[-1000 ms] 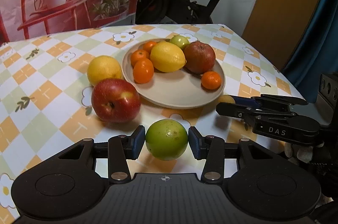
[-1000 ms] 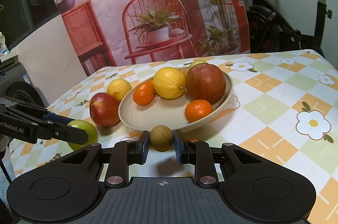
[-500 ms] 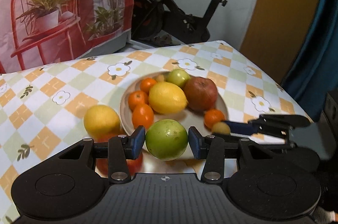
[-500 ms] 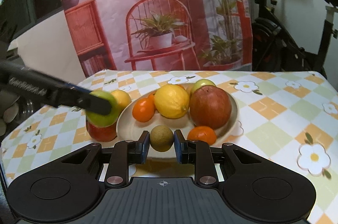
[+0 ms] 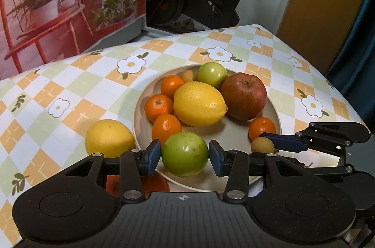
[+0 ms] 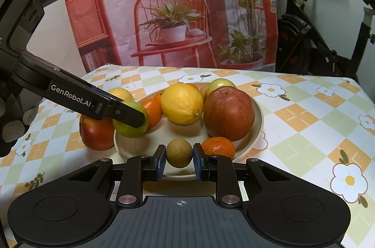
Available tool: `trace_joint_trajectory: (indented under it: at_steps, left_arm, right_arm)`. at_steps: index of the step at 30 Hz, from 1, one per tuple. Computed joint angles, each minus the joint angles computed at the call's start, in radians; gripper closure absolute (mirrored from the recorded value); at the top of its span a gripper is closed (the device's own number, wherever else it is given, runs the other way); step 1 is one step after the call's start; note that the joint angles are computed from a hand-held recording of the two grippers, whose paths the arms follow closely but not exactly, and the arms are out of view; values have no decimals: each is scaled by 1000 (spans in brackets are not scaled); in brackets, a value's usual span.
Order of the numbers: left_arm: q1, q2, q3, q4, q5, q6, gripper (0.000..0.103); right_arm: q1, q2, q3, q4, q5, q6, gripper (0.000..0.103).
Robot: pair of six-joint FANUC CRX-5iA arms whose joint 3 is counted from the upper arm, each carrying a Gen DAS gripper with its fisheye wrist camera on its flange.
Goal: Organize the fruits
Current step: 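Carry the green apple and kiwi over the beige plate, then lower the green apple and kiwi onto the plate and open both grippers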
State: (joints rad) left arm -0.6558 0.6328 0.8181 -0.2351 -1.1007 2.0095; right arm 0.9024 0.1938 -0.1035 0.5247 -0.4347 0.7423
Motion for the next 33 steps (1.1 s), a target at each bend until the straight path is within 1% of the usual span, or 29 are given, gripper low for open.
trace_joint_trajectory:
  at_steps: [6, 10, 13, 23, 33]
  left_arm:
    - [1, 20, 23, 21, -21, -28, 56]
    - [0, 22, 21, 21, -34, -23, 56]
    - [5, 5, -5, 26, -15, -4, 56]
    - [-5, -4, -3, -3, -16, 31, 55]
    - [-6, -79, -81, -48, 35, 109, 55]
  right_arm:
    - [6, 2, 0, -1, -13, 30, 80]
    - [7, -2, -14, 27, -5, 3, 80]
    - [6, -5, -18, 29, 0, -2, 80]
    - [-3, -27, -66, 83, 48, -70, 79]
    - [-5, -34, -81, 98, 62, -94, 79]
